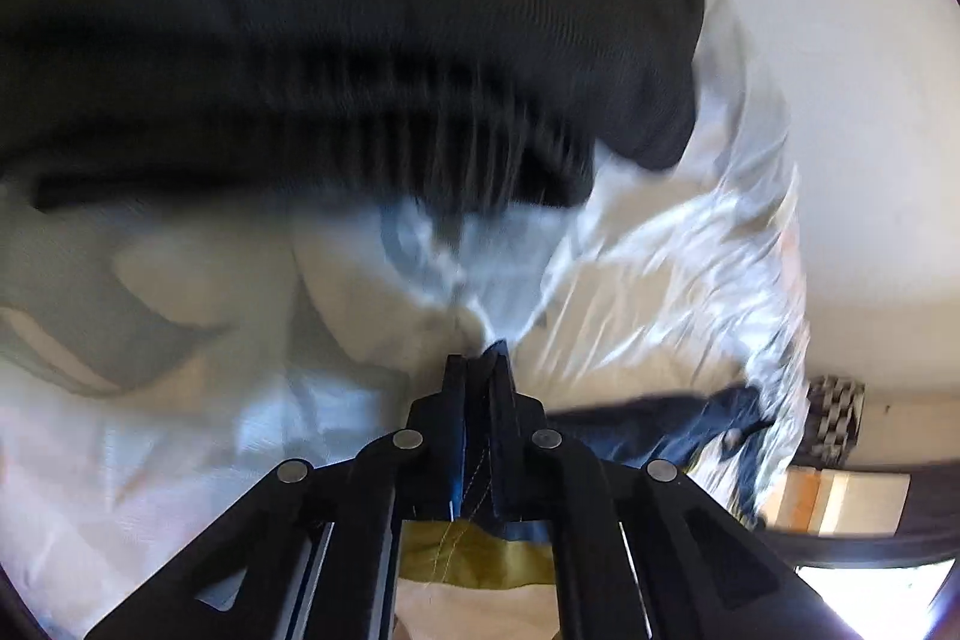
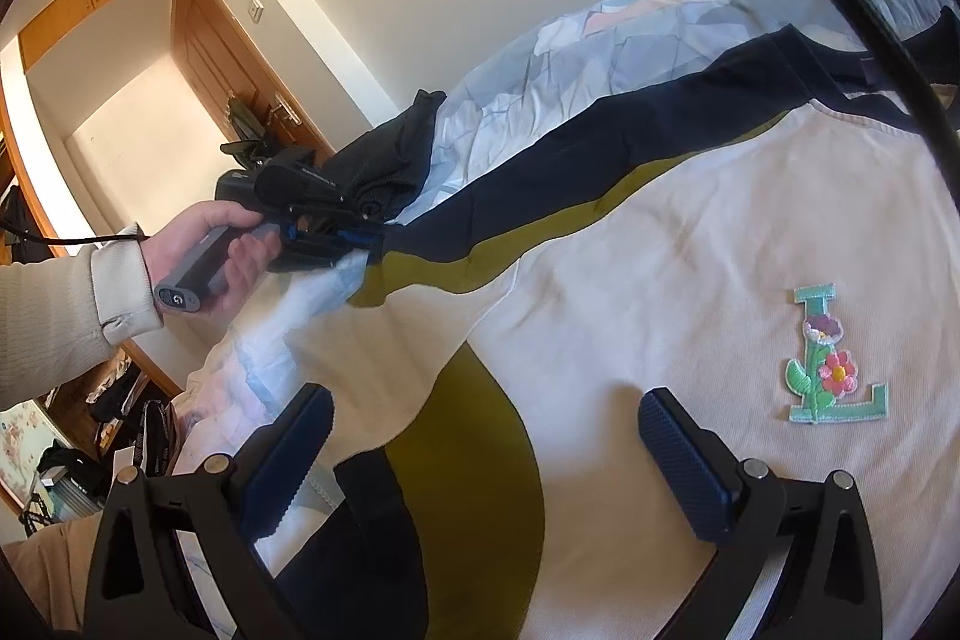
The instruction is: Fold clothes
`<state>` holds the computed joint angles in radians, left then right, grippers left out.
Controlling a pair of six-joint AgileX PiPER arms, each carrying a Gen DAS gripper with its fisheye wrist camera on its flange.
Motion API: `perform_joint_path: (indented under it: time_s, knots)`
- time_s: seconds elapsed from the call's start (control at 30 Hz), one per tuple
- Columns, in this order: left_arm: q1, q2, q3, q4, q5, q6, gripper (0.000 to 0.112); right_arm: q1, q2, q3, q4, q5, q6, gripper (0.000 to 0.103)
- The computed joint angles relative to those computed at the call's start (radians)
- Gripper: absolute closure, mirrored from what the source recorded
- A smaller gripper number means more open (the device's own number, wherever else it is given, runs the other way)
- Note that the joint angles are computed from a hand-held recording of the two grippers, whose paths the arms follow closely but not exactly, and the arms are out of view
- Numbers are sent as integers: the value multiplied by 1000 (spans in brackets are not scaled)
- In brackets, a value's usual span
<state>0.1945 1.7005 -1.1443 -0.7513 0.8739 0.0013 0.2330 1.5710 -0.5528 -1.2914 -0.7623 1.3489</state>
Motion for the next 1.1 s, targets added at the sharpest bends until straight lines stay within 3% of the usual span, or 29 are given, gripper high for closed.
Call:
perform_joint_path:
  time_s: [0.1, 0.3, 0.33, 0.4, 0.53, 0.63, 0.7, 0.8, 0.9, 0.97, 1.03, 1.1]
  knots:
    - [12, -32, 40, -57, -33, 20, 107, 0, -1, 1, -2, 0, 0, 0]
    - [86, -179, 220, -175, -228, 38, 107, 2, 0, 1, 5, 1, -1, 0]
    - [85, -169, 206, -126, -211, 14, 107, 3, 1, 0, 5, 2, 0, 0]
    - [86, -110, 159, -143, -97, 62, 107, 4, 1, -1, 6, 3, -1, 0]
    - [10, -82, 83, -37, -73, -23, 107, 8, 3, -4, 8, 6, 0, 0]
    - [7, -6, 8, -48, 28, -58, 107, 8, 4, -3, 11, 4, -1, 0]
    - [-24, -18, -27, 46, 30, -132, 107, 9, 5, -4, 12, 3, -2, 0]
    - [-27, 9, -101, 112, 117, -169, 107, 7, 10, -7, 13, -2, -4, 0]
    - [-38, 43, -197, 217, 208, -214, 90, 5, 13, -7, 15, -7, -7, 0]
    - [-38, 61, -237, 215, 235, -230, 57, 5, 16, -8, 17, -8, -10, 0]
    - [-44, 85, -282, 221, 273, -250, 36, 5, 17, -9, 18, -9, -10, 0]
    - [-71, 104, -334, 274, 297, -281, 36, 4, 19, -10, 15, -11, -9, 0]
